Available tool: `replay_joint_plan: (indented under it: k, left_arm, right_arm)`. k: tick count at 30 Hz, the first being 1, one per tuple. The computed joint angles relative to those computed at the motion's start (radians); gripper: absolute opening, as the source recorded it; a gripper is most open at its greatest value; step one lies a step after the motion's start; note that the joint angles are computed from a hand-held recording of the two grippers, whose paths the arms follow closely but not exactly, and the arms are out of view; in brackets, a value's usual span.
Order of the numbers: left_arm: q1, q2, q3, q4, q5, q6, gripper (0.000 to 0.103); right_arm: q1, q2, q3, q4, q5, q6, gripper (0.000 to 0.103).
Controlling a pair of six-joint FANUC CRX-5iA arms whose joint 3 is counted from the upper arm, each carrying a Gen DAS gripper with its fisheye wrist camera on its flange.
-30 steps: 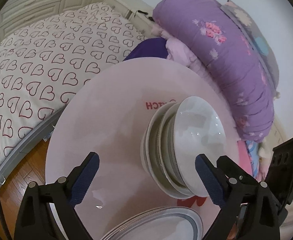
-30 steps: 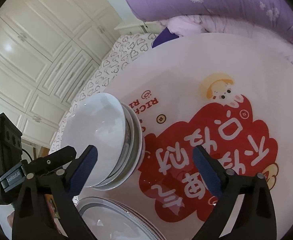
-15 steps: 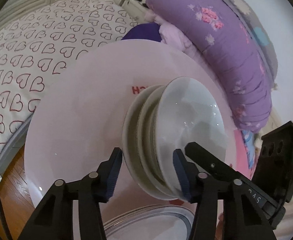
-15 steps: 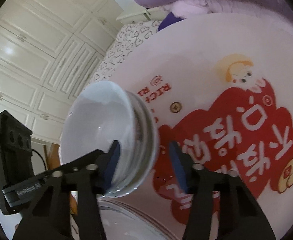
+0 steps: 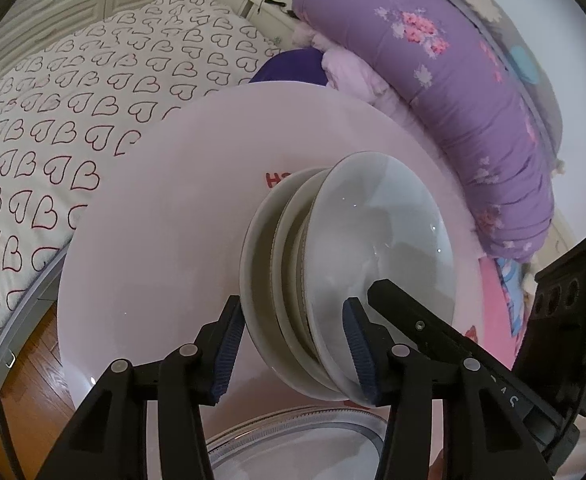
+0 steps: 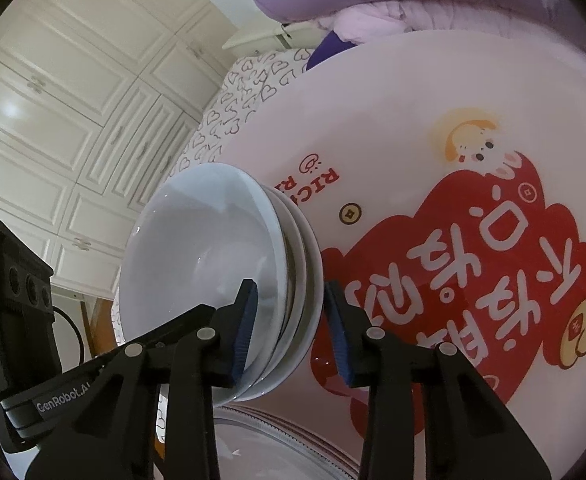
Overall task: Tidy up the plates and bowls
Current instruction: 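Lift the bowl stack and carry it over the plate stack with both tools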
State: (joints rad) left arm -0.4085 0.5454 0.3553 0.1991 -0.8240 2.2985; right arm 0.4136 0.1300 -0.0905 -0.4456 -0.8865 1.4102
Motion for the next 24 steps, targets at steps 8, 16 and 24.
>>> replay_joint_plan:
  k: [8,16,24]
  left_arm:
    - [0.001,-0.01,-0.008,0.015,0.006,-0.008,0.045]
    - [-0.008,-0.045,-0.023,-0.004,0.018,-0.001,0.045]
    - [-0.029,-0.09,-0.043,-0.026,0.019,0.012,0.045]
  right_arm:
    - [0.009,-0.025,-0.015,0.026,0.013,-0.018,0.035]
    - [0.009,-0.056,-0.027,0.034,0.015,-0.021,0.035]
    - [0.019,-0.112,-0.064,0.054,0.023,-0.042,0.035]
